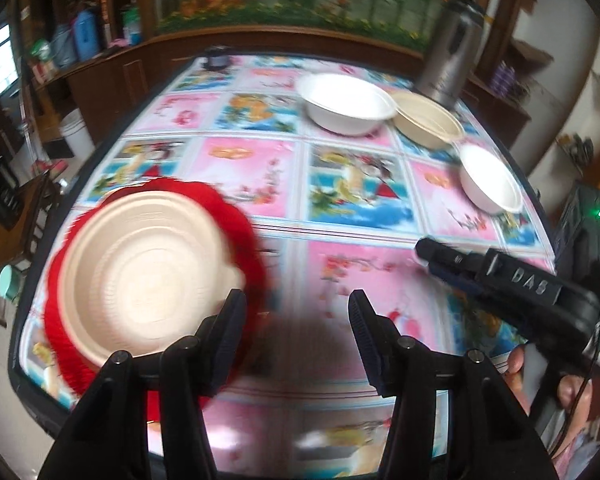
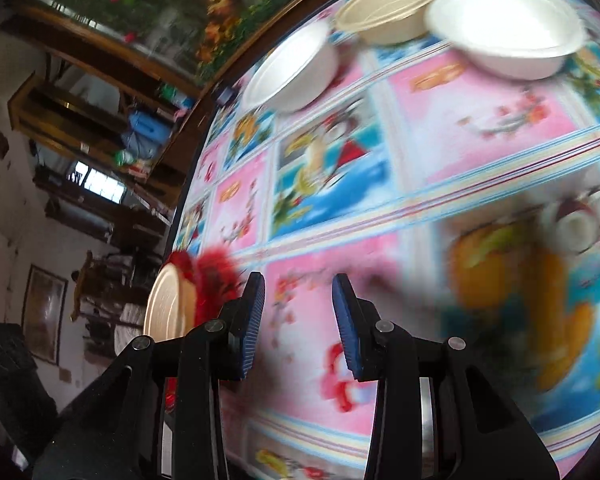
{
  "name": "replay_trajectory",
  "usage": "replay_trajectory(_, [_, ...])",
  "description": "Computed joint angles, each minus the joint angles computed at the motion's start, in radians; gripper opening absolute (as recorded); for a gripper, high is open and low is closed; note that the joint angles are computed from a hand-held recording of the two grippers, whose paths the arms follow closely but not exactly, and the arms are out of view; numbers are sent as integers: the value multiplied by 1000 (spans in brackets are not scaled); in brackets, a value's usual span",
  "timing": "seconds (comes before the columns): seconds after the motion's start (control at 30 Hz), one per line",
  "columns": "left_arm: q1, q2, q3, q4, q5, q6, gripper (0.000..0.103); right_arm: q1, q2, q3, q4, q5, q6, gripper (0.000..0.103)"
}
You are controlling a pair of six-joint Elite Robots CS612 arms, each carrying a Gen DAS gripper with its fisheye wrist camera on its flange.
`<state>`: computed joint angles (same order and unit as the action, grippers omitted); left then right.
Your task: Organize plates and bowls
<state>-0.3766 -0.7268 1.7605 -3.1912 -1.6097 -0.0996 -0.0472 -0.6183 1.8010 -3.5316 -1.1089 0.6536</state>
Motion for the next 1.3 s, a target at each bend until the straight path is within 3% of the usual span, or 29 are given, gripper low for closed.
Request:
replay_trajectory(0.2, [-28, 20, -65, 105, -57, 15, 53, -75, -32, 73, -104, -44, 24, 35])
replay_trajectory(0.4, [-66, 39, -124, 169, -62, 13, 53, -152, -90, 135, -211, -215, 30, 35])
replay_trajectory(0.53, [-85, 47, -165, 221, -69, 23, 54, -177, -112, 116, -176, -367, -31, 34])
replay_trajectory(0.63, [-93, 58, -211, 254, -69, 9, 54, -207, -105, 78, -108, -326, -45, 34])
replay_trajectory(0.73, [-98, 79, -272, 288, -69, -23, 54, -231, -79, 58, -105, -268, -2, 34])
replay_trajectory(0.8, [-100, 95, -306, 305, -81, -51, 54, -245, -53, 56, -137, -208, 42, 34])
replay_trajectory(0.93, [-108, 137, -376, 315, -92, -97, 54, -258, -36, 48, -111, -96, 48, 34])
replay_trajectory(1.2, [-98, 215, -488, 313, -194, -213, 54, -254, -16, 19, -85, -56, 67, 34])
replay_trajectory(1.3, [-91, 234, -510, 314, -236, -258, 54, -247, -13, 13, -80, -83, 75, 34])
